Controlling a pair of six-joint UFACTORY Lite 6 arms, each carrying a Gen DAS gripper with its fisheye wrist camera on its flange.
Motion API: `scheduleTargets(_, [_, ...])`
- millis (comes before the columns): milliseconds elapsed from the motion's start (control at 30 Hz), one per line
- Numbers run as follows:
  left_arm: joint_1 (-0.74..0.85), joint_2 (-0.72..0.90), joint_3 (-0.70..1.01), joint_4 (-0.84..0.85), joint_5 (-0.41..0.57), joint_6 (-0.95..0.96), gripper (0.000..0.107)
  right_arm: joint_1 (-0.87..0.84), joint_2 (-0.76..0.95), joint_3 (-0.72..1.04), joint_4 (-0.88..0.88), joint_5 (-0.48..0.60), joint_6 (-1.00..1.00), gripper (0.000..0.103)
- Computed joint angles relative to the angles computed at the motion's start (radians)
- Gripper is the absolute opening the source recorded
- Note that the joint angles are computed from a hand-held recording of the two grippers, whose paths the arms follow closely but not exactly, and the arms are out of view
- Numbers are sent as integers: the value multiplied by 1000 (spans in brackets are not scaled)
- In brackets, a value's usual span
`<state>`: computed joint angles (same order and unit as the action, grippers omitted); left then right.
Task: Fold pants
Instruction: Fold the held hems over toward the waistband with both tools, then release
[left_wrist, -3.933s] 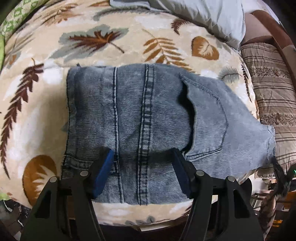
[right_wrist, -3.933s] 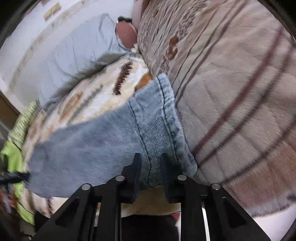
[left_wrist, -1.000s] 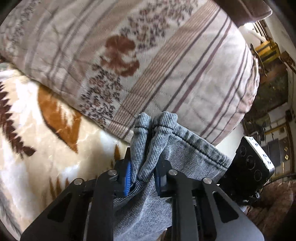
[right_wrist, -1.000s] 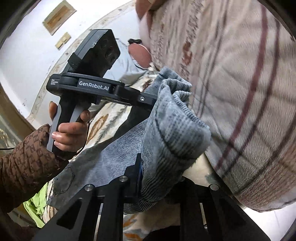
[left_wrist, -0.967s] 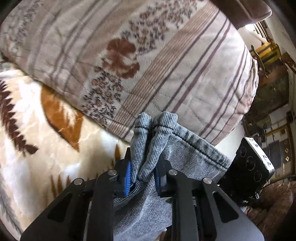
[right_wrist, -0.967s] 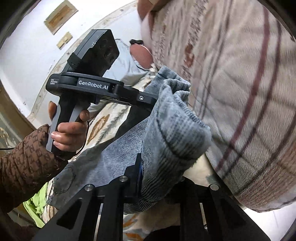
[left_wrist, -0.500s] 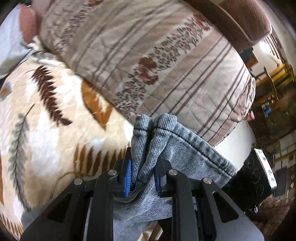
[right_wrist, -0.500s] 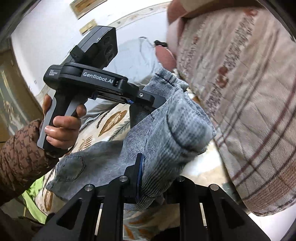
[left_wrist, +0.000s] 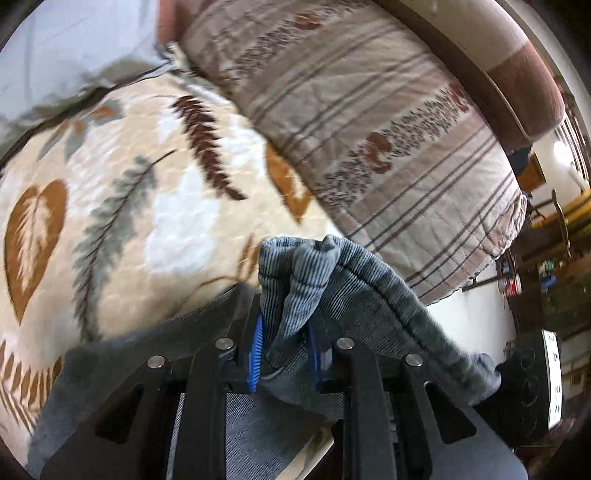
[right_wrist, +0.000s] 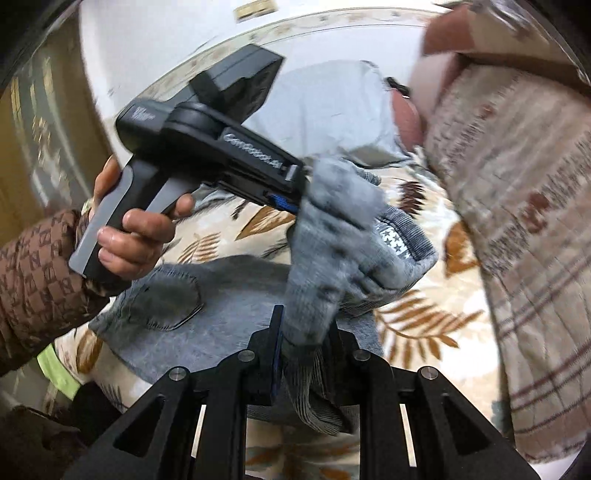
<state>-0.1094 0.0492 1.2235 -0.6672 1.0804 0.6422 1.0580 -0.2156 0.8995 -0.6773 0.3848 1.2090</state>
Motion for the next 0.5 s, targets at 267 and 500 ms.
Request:
scheduleTargets(267, [234,-57,-158,-20,26,139,18,102,287,240,18,34,-88,19])
scheduleTargets(500, [414,-85,-276,9,32,252,18,173,481,403,105,60,-209,20])
